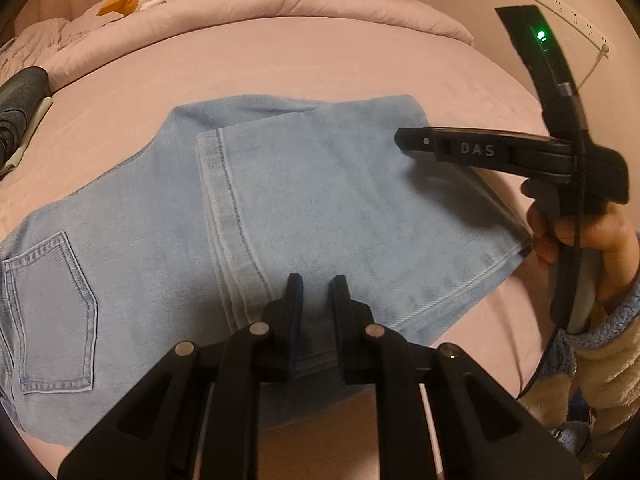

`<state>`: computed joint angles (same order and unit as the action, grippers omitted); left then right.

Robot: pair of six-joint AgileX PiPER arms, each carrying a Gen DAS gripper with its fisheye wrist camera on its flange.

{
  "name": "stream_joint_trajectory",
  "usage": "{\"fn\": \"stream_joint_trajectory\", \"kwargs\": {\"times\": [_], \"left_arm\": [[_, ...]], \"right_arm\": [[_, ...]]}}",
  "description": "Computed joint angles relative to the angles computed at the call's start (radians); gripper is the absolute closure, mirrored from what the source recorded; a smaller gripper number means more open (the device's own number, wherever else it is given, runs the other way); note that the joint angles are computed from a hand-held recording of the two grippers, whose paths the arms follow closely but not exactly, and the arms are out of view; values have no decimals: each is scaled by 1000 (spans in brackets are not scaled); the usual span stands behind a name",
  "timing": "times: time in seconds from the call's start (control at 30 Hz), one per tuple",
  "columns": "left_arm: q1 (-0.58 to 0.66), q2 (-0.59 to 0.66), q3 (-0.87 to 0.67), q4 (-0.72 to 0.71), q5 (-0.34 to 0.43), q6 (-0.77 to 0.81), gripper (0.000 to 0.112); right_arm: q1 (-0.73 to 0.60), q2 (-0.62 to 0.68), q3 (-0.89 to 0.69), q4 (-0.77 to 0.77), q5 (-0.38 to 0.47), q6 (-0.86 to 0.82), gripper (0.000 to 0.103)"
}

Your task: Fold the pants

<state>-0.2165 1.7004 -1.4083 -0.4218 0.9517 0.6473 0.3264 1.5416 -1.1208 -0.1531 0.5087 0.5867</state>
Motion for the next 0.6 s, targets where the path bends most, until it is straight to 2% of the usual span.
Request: {"fn": "stream_joint_trajectory", "kwargs": {"times": [0.13,0.3,0.4,0.6], "left_arm": [[-4,7,-6,1,-10,0,98],[-18,-17,16,9,-17,-11,98],[-12,-47,50,7,-21,3,98],[-5,-43,36,5,-4,2,98]], "right_arm": [[22,-39,-1,-17,47,29,74],[62,-169,116,-20,20,65,74],[111,-230,182,-47,38,103,74],[186,-247,224,-103,94,130,70]]}}
